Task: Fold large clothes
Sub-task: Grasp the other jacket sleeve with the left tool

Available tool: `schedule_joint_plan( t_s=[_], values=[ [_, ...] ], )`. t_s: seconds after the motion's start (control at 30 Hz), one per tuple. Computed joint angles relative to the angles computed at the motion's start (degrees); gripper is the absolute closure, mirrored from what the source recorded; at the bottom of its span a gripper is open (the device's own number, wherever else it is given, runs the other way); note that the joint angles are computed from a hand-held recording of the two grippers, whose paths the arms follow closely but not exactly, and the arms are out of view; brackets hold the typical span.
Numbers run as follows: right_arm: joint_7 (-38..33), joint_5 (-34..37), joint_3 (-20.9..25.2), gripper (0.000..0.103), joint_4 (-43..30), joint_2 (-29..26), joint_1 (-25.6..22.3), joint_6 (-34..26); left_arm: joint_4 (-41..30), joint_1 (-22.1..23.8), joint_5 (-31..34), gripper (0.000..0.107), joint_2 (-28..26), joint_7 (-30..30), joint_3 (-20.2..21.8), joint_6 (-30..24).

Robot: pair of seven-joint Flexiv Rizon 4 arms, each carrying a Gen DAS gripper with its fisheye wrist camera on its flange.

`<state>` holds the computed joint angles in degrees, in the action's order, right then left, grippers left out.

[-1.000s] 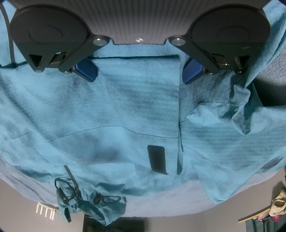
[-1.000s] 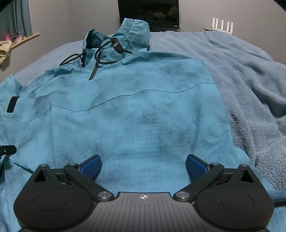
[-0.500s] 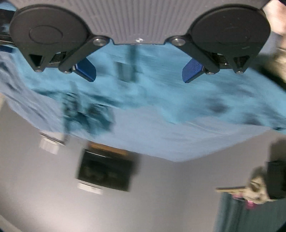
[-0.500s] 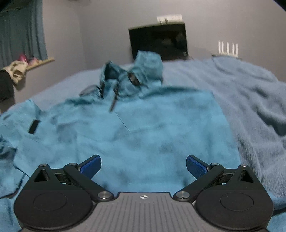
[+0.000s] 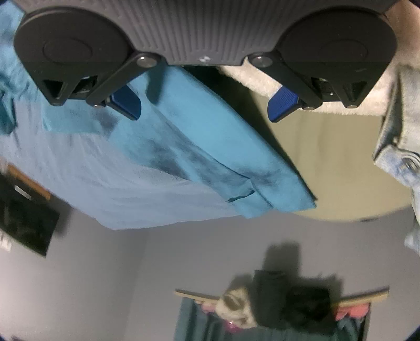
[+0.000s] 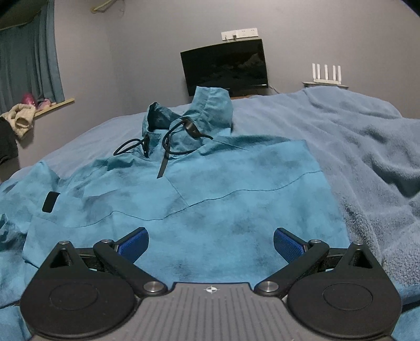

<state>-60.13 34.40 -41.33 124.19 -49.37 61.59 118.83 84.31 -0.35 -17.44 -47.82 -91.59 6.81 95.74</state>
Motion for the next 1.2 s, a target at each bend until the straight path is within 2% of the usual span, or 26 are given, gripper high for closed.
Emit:
schedule_joint_plan(
  t_s=[0.07, 0.13, 0.2, 0.3, 0.33, 0.37, 0.4, 0.43, 0.47, 0.5, 0.53, 0.57, 0.63, 0.73, 0.87, 1.07, 1.2],
  values=[
    [0.1, -0.1, 0.0, 0.000, -0.2, -0.3, 0.0, -0.4, -1.4, -0.5, -0.3, 0.004, -0.9, -0.4, 1.0, -0.1],
    [0.1, -0.5, 0.0, 0.000, -0.3, -0.5, -0.1, -0.7, -4.0, -3.0, -0.7, 0.004, -2.9, -1.4, 5.1, -0.8],
    [0.1, -1.0, -0.1, 0.000, -0.4, -0.8, 0.0, -1.1, -6.6, -3.7, -1.1, 0.004, -4.5, -2.4, 7.3, -2.7],
    [0.2, -2.0, -0.1, 0.000, -0.5, -1.0, -0.1, -1.6, -9.5, -2.8, -2.4, 0.011, -6.6, -6.5, 7.9, -2.1],
    [0.3, -2.3, 0.0, 0.000, -0.5, -1.1, -0.3, -1.6, -9.9, -2.6, -2.9, 0.019, -7.1, -8.0, 7.9, -1.0],
    [0.4, -2.5, -0.1, 0.000, -0.7, -1.2, -0.3, -1.8, -10.0, -2.9, -3.3, 0.034, -7.3, -9.1, 8.7, -0.5],
    [0.4, -3.0, 0.2, 0.000, -0.6, -1.2, -0.7, -1.7, -10.4, -3.7, -3.8, 0.044, -7.6, -10.1, 10.2, -1.0],
    [0.4, -3.2, 0.2, 0.000, -0.8, -1.3, -0.8, -1.8, -11.2, -3.6, -1.1, 0.065, -7.6, -13.1, 11.1, -2.3],
    [0.5, -3.4, 0.3, 0.000, -0.9, -1.3, -1.0, -1.9, -10.9, -2.9, -0.6, 0.075, -7.3, -13.3, 10.2, -2.3],
    [0.4, -3.7, 0.5, 0.000, -0.9, -1.3, -1.2, -1.8, -9.9, -1.7, -2.8, 0.090, -6.8, -10.4, 7.4, -0.8],
    [0.4, -4.0, 0.6, 0.000, -0.9, -1.3, -1.4, -1.9, -8.7, 1.0, -1.9, 0.099, -5.9, -9.5, 2.7, 1.5],
    [0.3, -4.2, 0.9, 0.000, -0.8, -1.2, -1.6, -1.7, -7.3, 2.9, -1.4, 0.101, -5.2, -8.9, -0.7, 3.8],
    [0.0, -4.3, 0.8, 0.000, -0.8, -1.3, -1.6, -1.7, -4.8, 5.3, 0.2, 0.103, -4.0, -7.5, -5.0, 8.6],
    [-0.5, -4.1, 0.9, 0.000, -0.6, -1.2, -1.5, -0.9, -2.1, 5.4, 1.3, 0.106, -2.1, -5.0, -6.1, 12.0],
    [-1.5, -3.0, 0.8, 0.000, -0.5, -1.2, -1.1, 0.1, 1.4, 9.5, 6.5, 0.107, 0.8, -2.8, -13.7, 16.1],
    [-2.8, -1.0, 1.0, 0.000, -0.3, -0.8, -0.6, 1.1, 3.0, 12.0, 17.4, 0.107, 4.4, 0.7, -23.3, 17.4],
    [-4.4, -0.3, 2.0, 0.000, -0.2, -0.4, -1.1, 2.2, 3.1, 14.8, 26.2, 0.107, 5.0, 2.0, -33.5, 17.3]
  ],
)
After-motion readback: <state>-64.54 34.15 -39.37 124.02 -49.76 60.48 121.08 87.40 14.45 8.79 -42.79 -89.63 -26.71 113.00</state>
